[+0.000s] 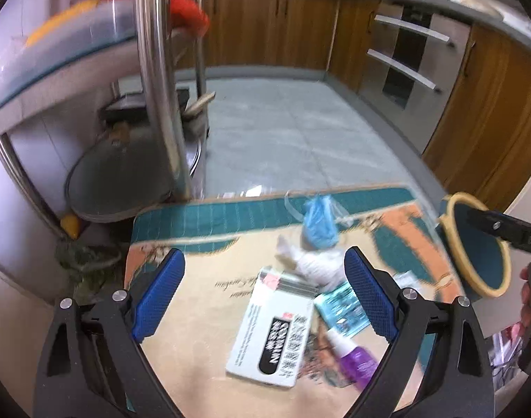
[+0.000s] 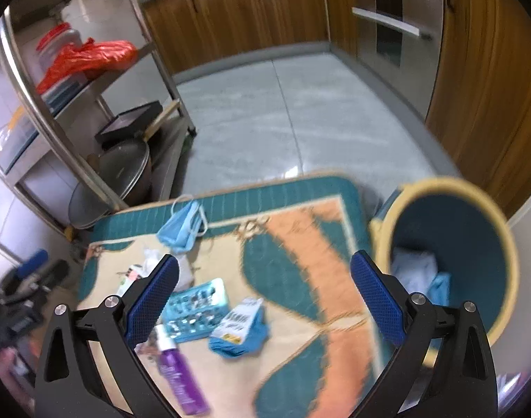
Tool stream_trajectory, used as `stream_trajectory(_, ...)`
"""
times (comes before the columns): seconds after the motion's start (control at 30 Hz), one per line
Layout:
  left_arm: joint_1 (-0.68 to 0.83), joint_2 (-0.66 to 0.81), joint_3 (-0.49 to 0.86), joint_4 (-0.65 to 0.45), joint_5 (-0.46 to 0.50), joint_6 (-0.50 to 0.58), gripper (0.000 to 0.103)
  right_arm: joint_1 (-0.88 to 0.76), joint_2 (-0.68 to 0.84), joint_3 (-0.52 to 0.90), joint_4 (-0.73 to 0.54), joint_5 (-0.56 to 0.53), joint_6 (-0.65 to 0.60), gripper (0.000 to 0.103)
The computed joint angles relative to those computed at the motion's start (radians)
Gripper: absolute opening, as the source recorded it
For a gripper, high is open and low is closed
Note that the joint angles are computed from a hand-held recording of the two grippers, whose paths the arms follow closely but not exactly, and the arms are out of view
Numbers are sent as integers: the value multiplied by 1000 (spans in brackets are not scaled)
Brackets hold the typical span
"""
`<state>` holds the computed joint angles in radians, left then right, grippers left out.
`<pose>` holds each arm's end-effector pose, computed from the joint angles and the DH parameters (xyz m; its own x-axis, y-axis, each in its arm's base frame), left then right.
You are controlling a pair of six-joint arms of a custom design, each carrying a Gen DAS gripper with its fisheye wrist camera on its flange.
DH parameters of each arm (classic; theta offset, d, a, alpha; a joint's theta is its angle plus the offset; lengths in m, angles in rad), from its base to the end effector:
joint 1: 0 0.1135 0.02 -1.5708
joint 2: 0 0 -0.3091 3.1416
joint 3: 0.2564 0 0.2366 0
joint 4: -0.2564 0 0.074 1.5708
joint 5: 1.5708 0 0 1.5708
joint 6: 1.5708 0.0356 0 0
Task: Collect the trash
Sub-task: 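Move both open grippers back over the cushion, then grasp the blue labelled packet with the right gripper while the left grasps the COLTALIN box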
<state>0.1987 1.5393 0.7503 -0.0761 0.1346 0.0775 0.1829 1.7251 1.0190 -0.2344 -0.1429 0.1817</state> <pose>0.2803 0.0516 0.2191 -0.7525 -0.0732 -0.6545 -0.0522 0.9973 -0.0516 0.3383 0.0677 0.2278 -0.8287 0.0286 -0.5589 -0.1147 0.9688 0.2197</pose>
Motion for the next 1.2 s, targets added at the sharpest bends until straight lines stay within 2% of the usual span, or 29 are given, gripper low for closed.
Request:
stream_trajectory(0.13, -35, 100, -7, 15, -87, 40, 91, 32, 58, 7, -23, 5, 54, 97)
stream_trajectory(0.33, -77, 179, -8, 15, -103, 67, 91, 75, 85, -2, -31, 53, 33, 96)
stream_trajectory(0.57, -128, 242, -2, 8, -160, 83, 91, 69, 130, 7, -57, 20, 26, 91)
stream_trajectory(0.73, -152, 321, 29, -10, -204, 97, 91, 81, 181, 33, -94, 31, -21, 75)
stream_trajectory(0.93, -155, 399, 73, -53, -212, 86, 91, 78, 246, 60, -141, -25, -32, 64)
stream_trajectory(1.0, -140, 404, 78, -58, -186, 76, 89, 78, 255, 58, -136, -48, -36, 60)
stream_trajectory(1.03, -134, 403, 85, -70, -168, 72, 84, 77, 257, 58, -134, -63, -36, 54)
stream_trajectory(1.1, -119, 406, 98, -88, -125, 70, 76, 74, 258, 56, -133, -93, -34, 49)
stream_trajectory(1.2, -121, 404, 99, -94, -126, 80, 75, 68, 253, 54, -131, -108, -29, 43)
